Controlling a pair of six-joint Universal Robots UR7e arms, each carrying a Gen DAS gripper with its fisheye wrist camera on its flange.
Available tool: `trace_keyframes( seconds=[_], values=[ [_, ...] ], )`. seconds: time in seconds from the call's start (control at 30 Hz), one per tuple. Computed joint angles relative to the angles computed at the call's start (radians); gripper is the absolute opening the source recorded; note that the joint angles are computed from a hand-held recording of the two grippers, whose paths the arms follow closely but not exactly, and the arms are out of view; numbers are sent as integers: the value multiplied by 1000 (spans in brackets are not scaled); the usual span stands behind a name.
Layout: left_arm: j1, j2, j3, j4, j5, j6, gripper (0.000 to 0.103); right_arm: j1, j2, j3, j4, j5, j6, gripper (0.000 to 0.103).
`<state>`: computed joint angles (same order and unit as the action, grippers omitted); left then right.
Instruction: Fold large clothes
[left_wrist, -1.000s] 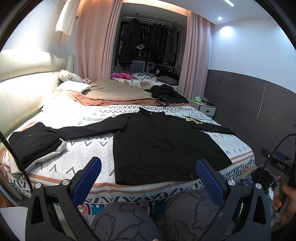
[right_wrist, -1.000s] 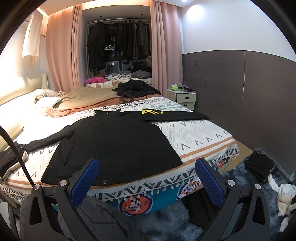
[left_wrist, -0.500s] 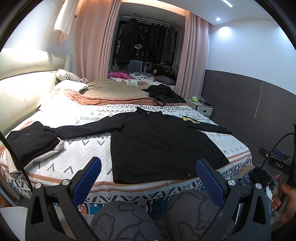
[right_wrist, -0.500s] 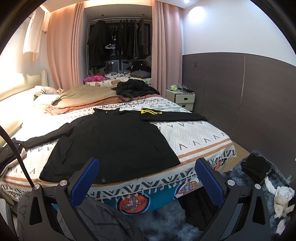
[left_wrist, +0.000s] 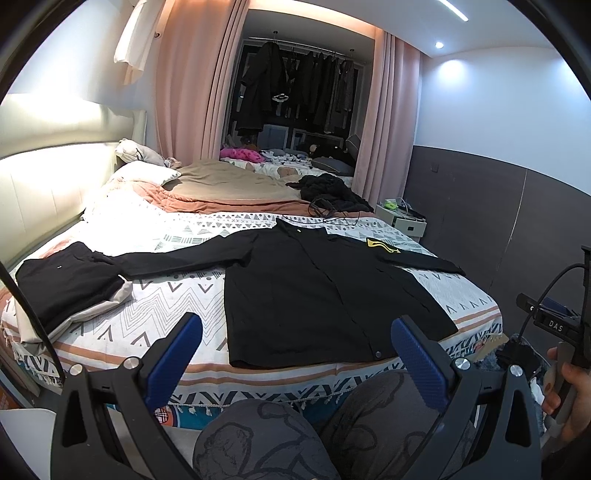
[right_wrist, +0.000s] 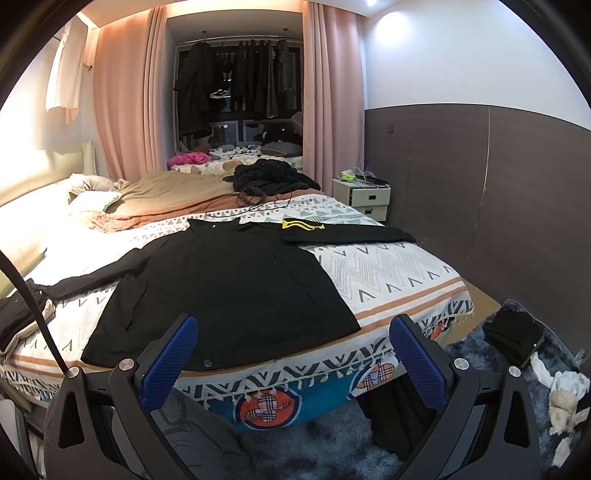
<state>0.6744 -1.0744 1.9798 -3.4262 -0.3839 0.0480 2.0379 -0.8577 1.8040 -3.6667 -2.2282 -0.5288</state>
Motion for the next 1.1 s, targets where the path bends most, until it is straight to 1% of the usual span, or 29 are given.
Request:
trace_keyframes(
  seconds=[0.23,0.57,0.8,1.1],
  values=[
    [9,-7,0,12,-8,-7,103,0,13,-10,-3,0,-10,103],
    [29,-18,-12,20,-25,-12,103,2,32,-53,32,0,-33,103],
    [64,-5,-64,42,-38,-3,103,-8,64,-118,80,26,-25,103],
    [142,27,-159,37,-85,29,103,-35,135,-266,195,76,-11,103]
  ],
)
